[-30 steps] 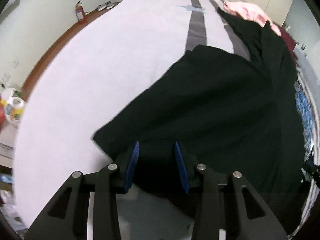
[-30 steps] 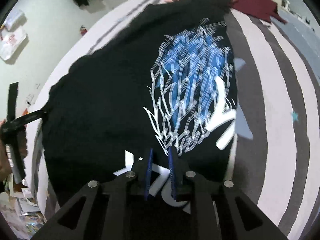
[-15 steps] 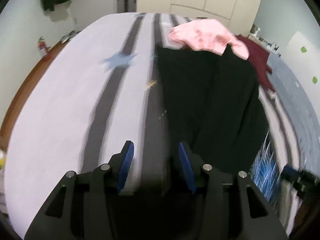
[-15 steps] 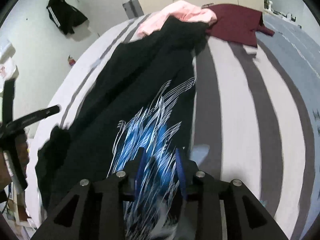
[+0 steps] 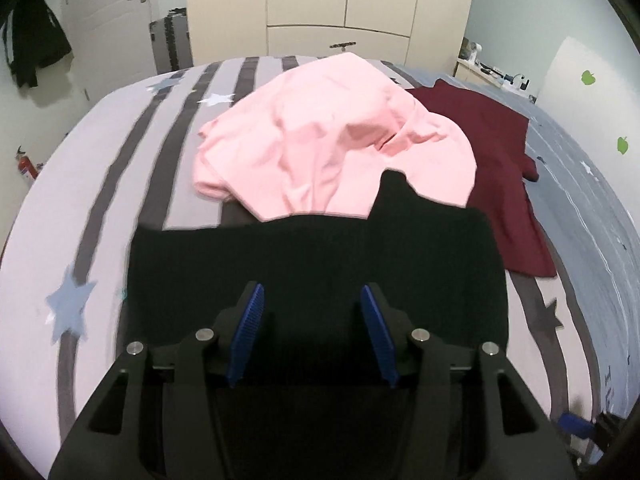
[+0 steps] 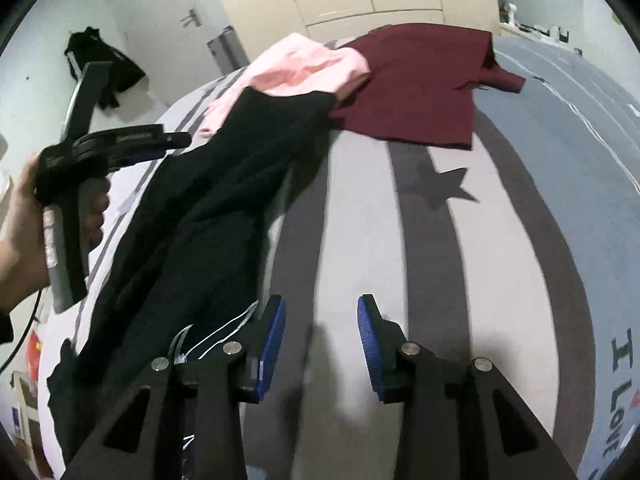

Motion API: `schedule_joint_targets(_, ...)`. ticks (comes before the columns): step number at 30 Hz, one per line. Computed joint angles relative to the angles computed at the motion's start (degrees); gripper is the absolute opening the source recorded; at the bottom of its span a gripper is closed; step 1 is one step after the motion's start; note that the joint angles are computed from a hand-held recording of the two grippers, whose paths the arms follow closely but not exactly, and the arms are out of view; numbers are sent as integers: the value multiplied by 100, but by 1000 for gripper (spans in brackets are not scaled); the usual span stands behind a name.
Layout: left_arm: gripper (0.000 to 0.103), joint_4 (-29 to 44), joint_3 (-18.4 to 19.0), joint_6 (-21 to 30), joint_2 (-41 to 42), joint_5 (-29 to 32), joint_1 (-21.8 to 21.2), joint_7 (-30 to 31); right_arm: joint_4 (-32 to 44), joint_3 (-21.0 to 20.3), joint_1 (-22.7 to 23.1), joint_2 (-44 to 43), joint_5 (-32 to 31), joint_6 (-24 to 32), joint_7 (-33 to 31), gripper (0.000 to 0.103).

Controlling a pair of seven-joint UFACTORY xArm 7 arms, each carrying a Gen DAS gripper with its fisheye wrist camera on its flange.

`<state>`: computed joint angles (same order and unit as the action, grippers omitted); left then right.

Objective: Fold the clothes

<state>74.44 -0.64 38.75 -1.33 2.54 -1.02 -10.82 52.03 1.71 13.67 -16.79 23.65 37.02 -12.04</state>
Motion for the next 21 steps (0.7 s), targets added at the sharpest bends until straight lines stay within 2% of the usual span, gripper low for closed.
schedule_joint_targets(6,48,755,-41,41,809,-213,-60,190,271,-62,-133,313,-9,13,-11,34)
schedule_joint_targets(10,48,872,-106,28,959,-822,10,659,497,-32,-198,500,-25,60,-23,34)
schedule_joint_targets(15,48,697,-172,-99,741,-1929,158,1421,677,7,-261,619,7,68,84,34)
schedule_joint_targets(19,48,820,-191,-41,820,-2058,85,1693,750,43,-297,713,-26,78,178,34)
schedule_joint_targets(21,48,962,-171,15,961,-1807,4,1568,773,63,-303,744,-52,100,207,34)
